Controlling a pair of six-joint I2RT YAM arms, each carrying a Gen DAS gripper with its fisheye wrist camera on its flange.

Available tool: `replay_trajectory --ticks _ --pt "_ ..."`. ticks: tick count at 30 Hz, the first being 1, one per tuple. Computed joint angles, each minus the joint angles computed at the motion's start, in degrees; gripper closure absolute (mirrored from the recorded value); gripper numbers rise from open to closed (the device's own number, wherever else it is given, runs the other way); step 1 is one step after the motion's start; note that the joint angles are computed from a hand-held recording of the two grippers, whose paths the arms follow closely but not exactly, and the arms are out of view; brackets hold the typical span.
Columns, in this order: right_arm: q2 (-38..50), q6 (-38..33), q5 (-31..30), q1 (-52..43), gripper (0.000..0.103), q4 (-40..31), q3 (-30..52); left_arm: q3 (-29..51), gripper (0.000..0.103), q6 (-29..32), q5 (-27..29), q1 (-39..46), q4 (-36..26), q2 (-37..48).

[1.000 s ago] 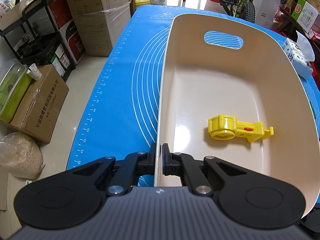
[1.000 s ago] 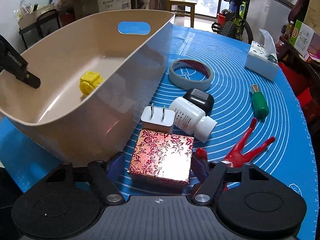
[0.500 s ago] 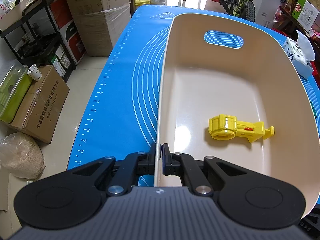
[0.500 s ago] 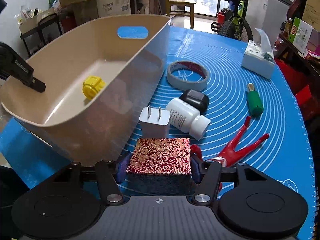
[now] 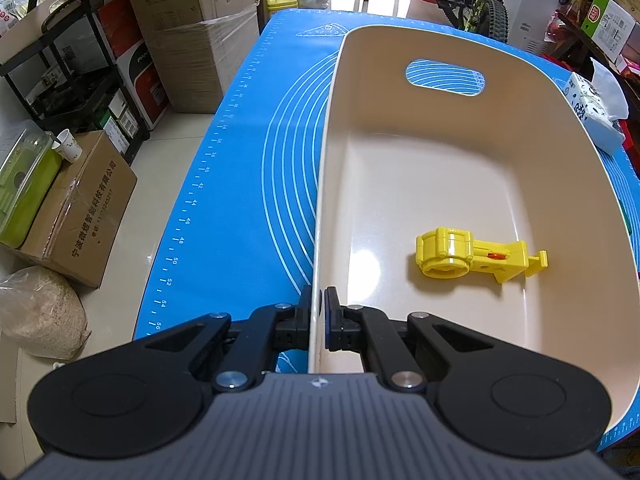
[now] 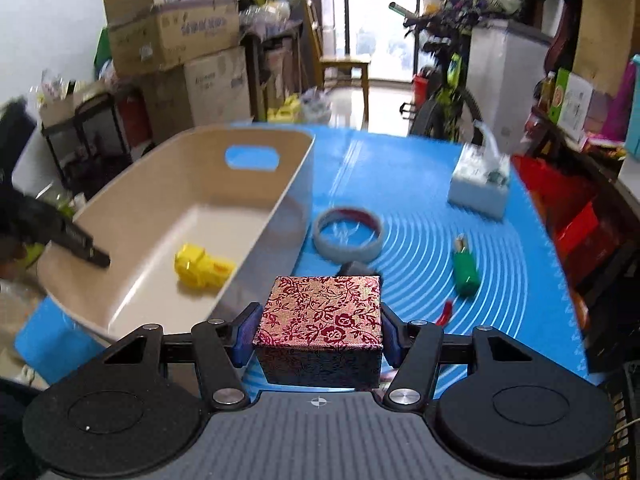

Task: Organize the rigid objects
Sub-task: 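Grasp the red-patterned gift box with the right tool, then carry the gift box into the basket and release it with the right tool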

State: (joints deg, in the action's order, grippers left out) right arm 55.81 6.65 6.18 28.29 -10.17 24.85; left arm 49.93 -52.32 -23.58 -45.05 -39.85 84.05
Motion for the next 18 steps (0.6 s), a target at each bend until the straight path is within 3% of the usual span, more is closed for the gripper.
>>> replay_trajectory --ticks 10,18 --pt "1.4 1.6 3.3 1.5 0.040 6.1 4.8 -0.1 0.097 0.1 -0.1 -0.1 0.0 0.0" --pt "13.2 0.7 3.7 5.9 0.040 15.1 11.2 0.0 0.097 0.3 -0.1 0.0 -0.1 0.0"
